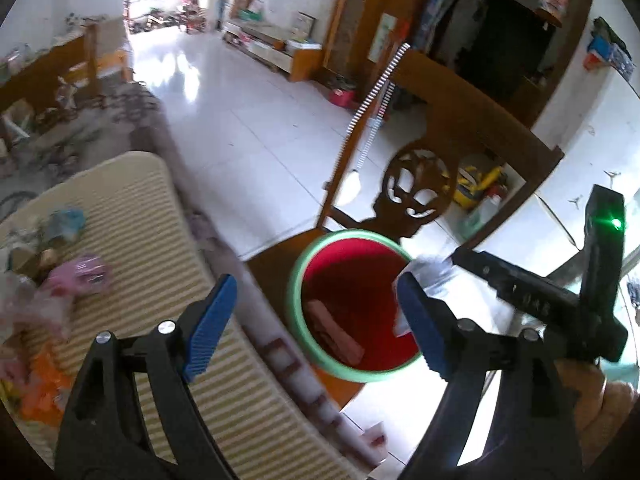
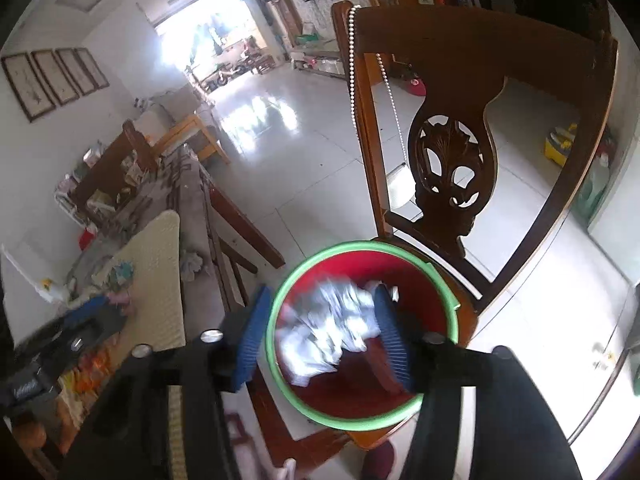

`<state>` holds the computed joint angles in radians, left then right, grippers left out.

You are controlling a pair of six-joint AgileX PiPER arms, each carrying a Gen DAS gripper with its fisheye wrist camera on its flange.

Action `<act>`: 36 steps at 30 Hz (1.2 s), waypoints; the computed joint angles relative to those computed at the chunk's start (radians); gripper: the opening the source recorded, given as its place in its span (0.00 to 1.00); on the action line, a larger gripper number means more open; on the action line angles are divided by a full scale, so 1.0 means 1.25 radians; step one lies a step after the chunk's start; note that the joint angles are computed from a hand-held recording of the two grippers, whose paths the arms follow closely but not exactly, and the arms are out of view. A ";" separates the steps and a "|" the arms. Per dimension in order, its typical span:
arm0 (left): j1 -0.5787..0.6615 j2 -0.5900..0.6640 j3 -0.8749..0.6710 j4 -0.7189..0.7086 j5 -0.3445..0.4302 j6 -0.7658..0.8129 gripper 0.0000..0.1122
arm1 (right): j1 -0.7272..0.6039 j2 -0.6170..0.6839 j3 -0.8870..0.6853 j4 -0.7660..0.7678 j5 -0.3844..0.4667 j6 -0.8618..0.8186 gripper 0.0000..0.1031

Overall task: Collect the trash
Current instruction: 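Release the white carton from the left tool into the red bin, then grasp the yellow paper strip with the left tool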

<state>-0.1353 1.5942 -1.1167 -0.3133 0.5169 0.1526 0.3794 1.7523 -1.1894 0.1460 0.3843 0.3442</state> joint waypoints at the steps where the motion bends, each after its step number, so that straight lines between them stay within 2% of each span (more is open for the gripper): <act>1: 0.010 -0.018 0.016 0.004 -0.003 -0.002 0.71 | 0.004 0.006 -0.006 -0.022 0.003 0.025 0.57; 2: 0.021 -0.034 0.031 0.008 -0.005 -0.004 0.71 | 0.009 0.009 -0.010 -0.042 0.004 0.049 0.60; 9: 0.127 -0.115 0.106 -0.035 0.008 0.066 0.71 | 0.081 0.025 -0.059 -0.119 0.033 0.152 0.60; 14: 0.254 -0.173 0.164 -0.153 0.028 0.235 0.71 | 0.178 0.067 -0.140 -0.210 0.077 0.253 0.60; 17: 0.362 -0.199 0.193 -0.252 0.067 0.384 0.72 | 0.256 0.111 -0.220 -0.273 0.121 0.329 0.60; 21: 0.554 -0.206 0.201 -0.344 0.161 0.570 0.72 | 0.342 0.180 -0.330 -0.305 0.184 0.383 0.60; 26: 0.786 -0.151 0.159 -0.369 0.258 0.719 0.72 | 0.442 0.293 -0.495 -0.319 0.247 0.436 0.60; 29: 0.889 -0.100 0.127 -0.370 0.288 0.776 0.72 | 0.488 0.360 -0.593 -0.316 0.277 0.454 0.60; 32: 0.971 -0.001 0.046 -0.324 0.317 0.730 0.72 | 0.521 0.419 -0.690 -0.301 0.319 0.453 0.60; 36: 1.014 0.111 -0.046 -0.276 0.333 0.655 0.72 | 0.555 0.496 -0.849 -0.298 0.416 0.430 0.60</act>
<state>1.1319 1.7330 -1.1740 -0.6583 0.9332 0.9716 1.0733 2.3719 -2.2503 -0.2269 0.9041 0.8816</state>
